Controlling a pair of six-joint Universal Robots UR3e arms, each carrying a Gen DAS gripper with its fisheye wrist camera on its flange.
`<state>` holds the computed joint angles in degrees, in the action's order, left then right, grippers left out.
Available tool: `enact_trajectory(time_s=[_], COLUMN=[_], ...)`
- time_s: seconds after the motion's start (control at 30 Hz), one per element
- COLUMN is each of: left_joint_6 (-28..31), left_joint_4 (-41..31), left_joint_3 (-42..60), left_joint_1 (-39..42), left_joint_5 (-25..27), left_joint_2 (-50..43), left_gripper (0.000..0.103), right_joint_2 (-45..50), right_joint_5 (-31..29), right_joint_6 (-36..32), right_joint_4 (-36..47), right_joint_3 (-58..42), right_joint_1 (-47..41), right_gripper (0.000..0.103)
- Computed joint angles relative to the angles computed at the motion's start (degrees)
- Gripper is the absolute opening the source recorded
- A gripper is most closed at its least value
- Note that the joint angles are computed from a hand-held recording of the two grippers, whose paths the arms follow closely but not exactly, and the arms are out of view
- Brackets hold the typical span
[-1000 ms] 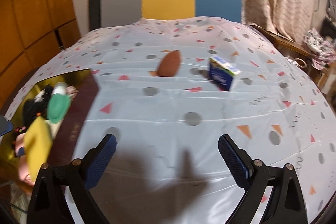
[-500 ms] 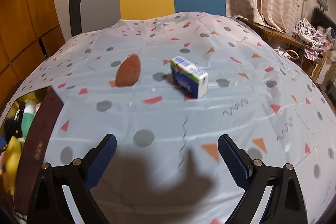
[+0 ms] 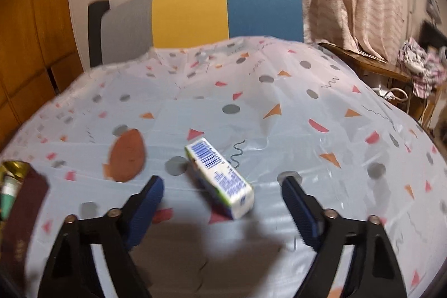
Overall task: Organize rigid objects
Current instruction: 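Grasp the white-and-blue box with the right gripper and lift it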
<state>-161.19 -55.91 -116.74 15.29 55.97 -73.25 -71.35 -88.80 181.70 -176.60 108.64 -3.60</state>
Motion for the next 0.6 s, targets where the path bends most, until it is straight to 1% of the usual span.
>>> enact_trajectory(time_s=[0.03, 0.07, 0.1, 0.13, 0.17, 0.2, 0.23, 0.33, 0.4, 0.53, 0.6], left_joint_6=[-0.28, -0.78, -1.48, -2.1, -2.76, -3.48, -4.25, -6.91, -9.0, -9.88, -10.2], left_joint_4=[0.51, 1.17, 1.93, 2.59, 3.24, 3.8, 4.26, 5.92, 7.97, 9.05, 8.2], left_joint_3=[0.44, 1.16, 2.09, 2.89, 3.87, 5.11, 6.61, 11.96, 16.99, 26.79, 34.49], left_joint_1=[-0.49, -1.23, -2.04, -2.66, -3.3, -4.1, -4.93, -8.1, -11.63, -16.81, -19.46], left_joint_5=[0.27, 0.78, 1.37, 1.69, 2.0, 2.52, 3.07, 5.45, 8.93, 13.41, 15.91], left_joint_2=[-0.72, -1.69, -2.93, -4.05, -5.37, -6.88, -8.61, -14.23, -18.96, -27.95, -34.77], left_gripper=[0.081, 0.081, 0.081, 0.081, 0.081, 0.081, 0.081, 0.081, 0.083, 0.083, 0.083], right_joint_2=[2.06, 3.23, 4.78, 5.33, 5.49, 5.25, 4.76, 1.82, -1.29, -8.32, -10.29], right_joint_5=[-0.13, -0.12, 0.14, 1.5, 3.47, 5.36, 7.26, 9.39, 12.22, 15.89, 16.88], right_joint_6=[-0.6, -0.95, -1.18, -1.43, -1.63, -1.63, -1.37, 0.39, 0.83, 2.55, 4.31], right_joint_4=[1.3, 1.95, 2.79, 2.69, 2.43, 2.14, 1.73, 1.95, 0.74, -2.41, -4.32], right_joint_3=[-2.39, -3.56, -5.17, -5.34, -5.01, -4.29, -3.32, -0.24, 3.58, 13.11, 17.05], right_joint_1=[0.15, 0.1, 0.03, -0.57, -1.39, -2.19, -3.02, -4.18, -5.42, -7.43, -7.93], right_gripper=[0.071, 0.068, 0.059, 0.048, 0.043, 0.034, 0.027, 0.026, 0.026, 0.026, 0.026])
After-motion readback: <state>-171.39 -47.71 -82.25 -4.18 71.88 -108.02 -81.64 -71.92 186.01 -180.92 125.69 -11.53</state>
